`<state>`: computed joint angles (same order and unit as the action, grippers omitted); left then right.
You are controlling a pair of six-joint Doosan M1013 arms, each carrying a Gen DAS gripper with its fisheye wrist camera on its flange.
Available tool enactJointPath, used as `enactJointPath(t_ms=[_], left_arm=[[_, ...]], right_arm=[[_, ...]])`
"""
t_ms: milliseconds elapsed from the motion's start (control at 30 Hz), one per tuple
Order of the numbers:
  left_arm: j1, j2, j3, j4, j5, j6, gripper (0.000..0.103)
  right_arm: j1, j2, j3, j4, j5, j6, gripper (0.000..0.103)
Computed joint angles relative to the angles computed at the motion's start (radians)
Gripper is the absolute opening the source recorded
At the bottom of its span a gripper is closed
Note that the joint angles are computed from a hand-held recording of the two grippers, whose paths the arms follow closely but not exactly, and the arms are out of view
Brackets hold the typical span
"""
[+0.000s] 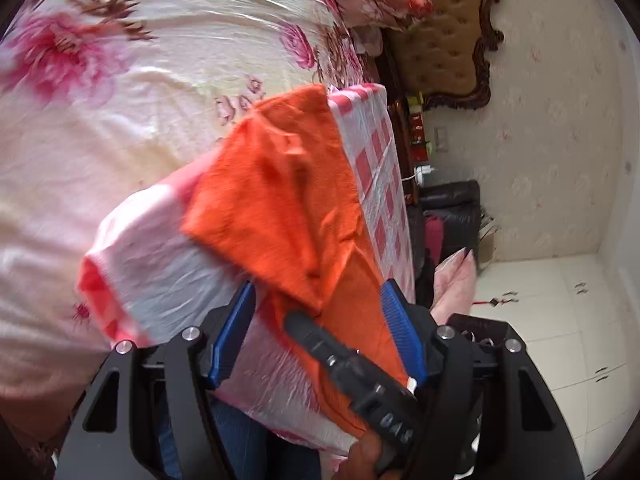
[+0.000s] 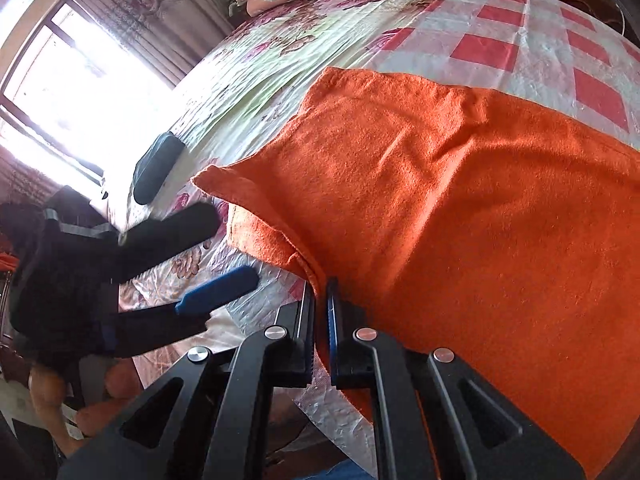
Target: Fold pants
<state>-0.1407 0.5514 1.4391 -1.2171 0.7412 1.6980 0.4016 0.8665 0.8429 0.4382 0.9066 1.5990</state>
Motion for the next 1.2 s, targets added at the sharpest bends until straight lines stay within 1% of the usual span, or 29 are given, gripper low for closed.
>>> enactJointPath(t_ms=[33, 100, 133, 200, 233, 300, 333, 367, 400, 433, 467, 500, 533, 567, 600, 633, 667, 700, 767, 800, 833, 867, 900, 967, 1000, 1067, 1133, 1167, 1200], left_arm=[[-0.008, 0.008, -0.030, 0.097, -0.005, -0.081, 0.065], [-0.015, 0.024, -0.082, 0.240, 0.006, -0.218, 0.065], [-0.018, 0.029, -0.097, 0.288, 0.007, -0.259, 0.065], [-0.027, 0.028, -0.123, 0.442, -0.001, -0.372, 0.064], [-0.029, 0.027, -0.128, 0.494, -0.010, -0.408, 0.063], [-0.034, 0.021, -0.129, 0.590, -0.027, -0.478, 0.053], [-0.034, 0.022, -0.130, 0.628, -0.025, -0.510, 0.034], [-0.031, 0.024, -0.128, 0.638, -0.024, -0.518, 0.016], [-0.026, 0.025, -0.121, 0.631, -0.026, -0.508, 0.012], [-0.023, 0.021, -0.109, 0.612, -0.039, -0.481, 0.010], [-0.021, 0.019, -0.104, 0.607, -0.046, -0.466, 0.009], [-0.023, 0.015, -0.100, 0.634, -0.053, -0.471, 0.009], [-0.025, 0.010, -0.096, 0.662, -0.061, -0.482, 0.009], [-0.026, 0.006, -0.091, 0.686, -0.070, -0.487, 0.009], [-0.022, 0.002, -0.082, 0.673, -0.078, -0.465, 0.009], [-0.019, -0.001, -0.074, 0.653, -0.082, -0.442, 0.009], [-0.018, -0.001, -0.071, 0.643, -0.088, -0.423, 0.009], [-0.020, -0.002, -0.072, 0.658, -0.089, -0.409, 0.009], [-0.029, -0.002, -0.083, 0.716, -0.080, -0.420, 0.009], [-0.029, -0.002, -0.083, 0.720, -0.080, -0.422, 0.009], [-0.029, -0.003, -0.082, 0.709, -0.082, -0.425, 0.009], [-0.031, -0.003, -0.082, 0.712, -0.084, -0.435, 0.009], [-0.036, -0.004, -0.086, 0.750, -0.083, -0.464, 0.009], [-0.054, -0.003, -0.102, 0.877, -0.066, -0.535, 0.009], [-0.063, -0.002, -0.112, 0.934, -0.052, -0.567, 0.009], [-0.087, -0.005, -0.127, 1.073, -0.034, -0.626, 0.009], [-0.127, -0.012, -0.148, 1.272, -0.009, -0.695, 0.009], [-0.151, -0.016, -0.158, 1.375, 0.002, -0.721, 0.009], [-0.171, -0.018, -0.166, 1.451, 0.011, -0.736, 0.009]], right_arm=[[0.004, -0.001, 0.000, -0.019, -0.003, 0.004, 0.004], [0.015, -0.004, 0.000, -0.074, -0.010, 0.017, 0.004], [0.020, -0.005, -0.001, -0.096, -0.014, 0.024, 0.004], [0.030, -0.003, -0.005, -0.139, -0.018, 0.034, 0.004], [0.032, -0.003, -0.007, -0.150, -0.018, 0.036, 0.004], [0.033, -0.008, 0.000, -0.167, -0.021, 0.030, 0.004], [0.036, -0.007, -0.002, -0.180, -0.021, 0.029, 0.005], [0.039, -0.009, -0.001, -0.196, -0.022, 0.028, 0.005], [0.042, -0.010, -0.001, -0.210, -0.017, 0.028, 0.006], [0.044, -0.012, 0.000, -0.214, -0.013, 0.030, 0.012], [0.046, -0.014, -0.002, -0.233, -0.002, 0.046, 0.015], [0.052, -0.023, 0.005, -0.283, 0.002, 0.079, 0.022], [0.054, -0.041, 0.032, -0.316, -0.013, 0.096, 0.042], [0.058, -0.055, 0.049, -0.375, -0.031, 0.136, 0.056], [0.065, -0.088, 0.097, -0.487, -0.080, 0.219, 0.082], [0.068, -0.106, 0.124, -0.560, -0.100, 0.276, 0.085], [0.069, -0.119, 0.143, -0.635, -0.093, 0.340, 0.085], [0.065, -0.122, 0.148, -0.680, -0.075, 0.386, 0.085], [0.059, -0.122, 0.154, -0.764, -0.023, 0.472, 0.083], [0.055, -0.120, 0.159, -0.805, 0.013, 0.505, 0.081], [0.050, -0.119, 0.165, -0.821, 0.042, 0.523, 0.075], [0.042, -0.119, 0.173, -0.818, 0.063, 0.535, 0.073], [0.031, -0.122, 0.191, -0.799, 0.072, 0.547, 0.071], [0.016, -0.147, 0.246, -0.752, 0.004, 0.548, 0.072], [0.012, -0.152, 0.256, -0.744, -0.009, 0.538, 0.072], [0.008, -0.151, 0.253, -0.718, 0.000, 0.534, 0.073], [-0.006, -0.160, 0.261, -0.655, -0.019, 0.520, 0.074], [-0.012, -0.172, 0.279, -0.645, -0.044, 0.527, 0.074], [-0.015, -0.170, 0.271, -0.652, -0.045, 0.536, 0.074]])
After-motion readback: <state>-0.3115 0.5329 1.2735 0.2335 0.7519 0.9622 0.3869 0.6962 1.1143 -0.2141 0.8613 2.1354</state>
